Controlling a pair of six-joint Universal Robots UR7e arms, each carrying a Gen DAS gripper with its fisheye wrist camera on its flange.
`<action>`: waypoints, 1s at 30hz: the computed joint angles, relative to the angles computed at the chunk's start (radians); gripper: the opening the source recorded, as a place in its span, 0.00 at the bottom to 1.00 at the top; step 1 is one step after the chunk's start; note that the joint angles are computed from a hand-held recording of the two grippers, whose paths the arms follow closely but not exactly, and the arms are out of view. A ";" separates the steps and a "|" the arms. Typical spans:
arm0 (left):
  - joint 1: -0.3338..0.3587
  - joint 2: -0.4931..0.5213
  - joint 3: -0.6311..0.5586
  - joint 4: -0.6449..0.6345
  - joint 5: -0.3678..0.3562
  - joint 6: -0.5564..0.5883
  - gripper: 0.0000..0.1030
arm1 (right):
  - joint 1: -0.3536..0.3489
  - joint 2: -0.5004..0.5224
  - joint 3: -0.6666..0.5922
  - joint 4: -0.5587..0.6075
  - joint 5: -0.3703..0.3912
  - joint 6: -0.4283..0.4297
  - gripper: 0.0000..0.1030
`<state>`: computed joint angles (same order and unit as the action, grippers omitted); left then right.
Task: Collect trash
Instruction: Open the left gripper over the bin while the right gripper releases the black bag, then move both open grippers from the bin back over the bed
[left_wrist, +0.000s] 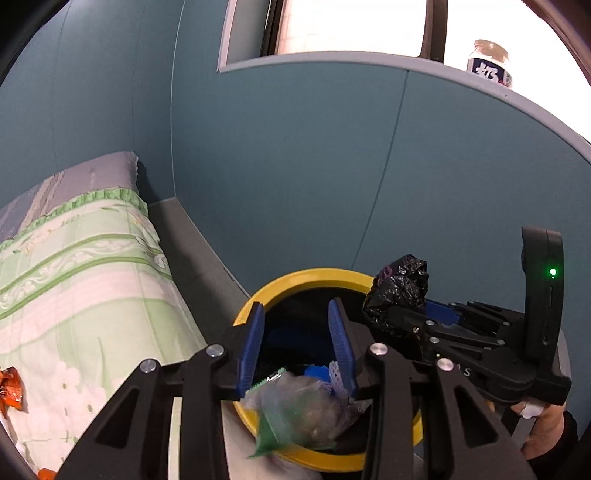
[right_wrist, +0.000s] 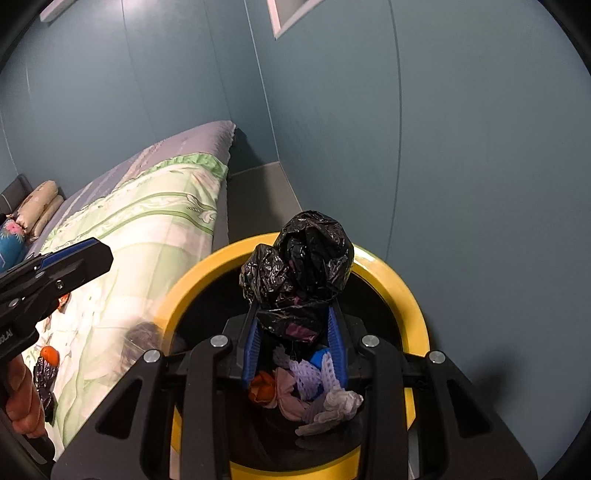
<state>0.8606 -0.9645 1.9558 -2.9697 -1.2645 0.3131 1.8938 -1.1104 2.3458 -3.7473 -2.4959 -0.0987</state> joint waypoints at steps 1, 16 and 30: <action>0.002 0.005 -0.003 0.000 -0.002 -0.001 0.33 | -0.003 -0.001 0.003 0.000 0.001 0.005 0.30; 0.078 -0.014 -0.071 0.104 -0.079 -0.091 0.52 | -0.010 -0.022 0.021 0.005 -0.005 0.039 0.50; 0.186 -0.163 -0.078 0.074 0.068 -0.084 0.73 | 0.135 0.115 -0.091 0.103 0.109 0.014 0.61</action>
<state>1.0468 -1.1275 1.8777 -2.8958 -1.1968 0.2289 2.0292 -0.9950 2.2547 -3.6441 -2.3872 -0.0846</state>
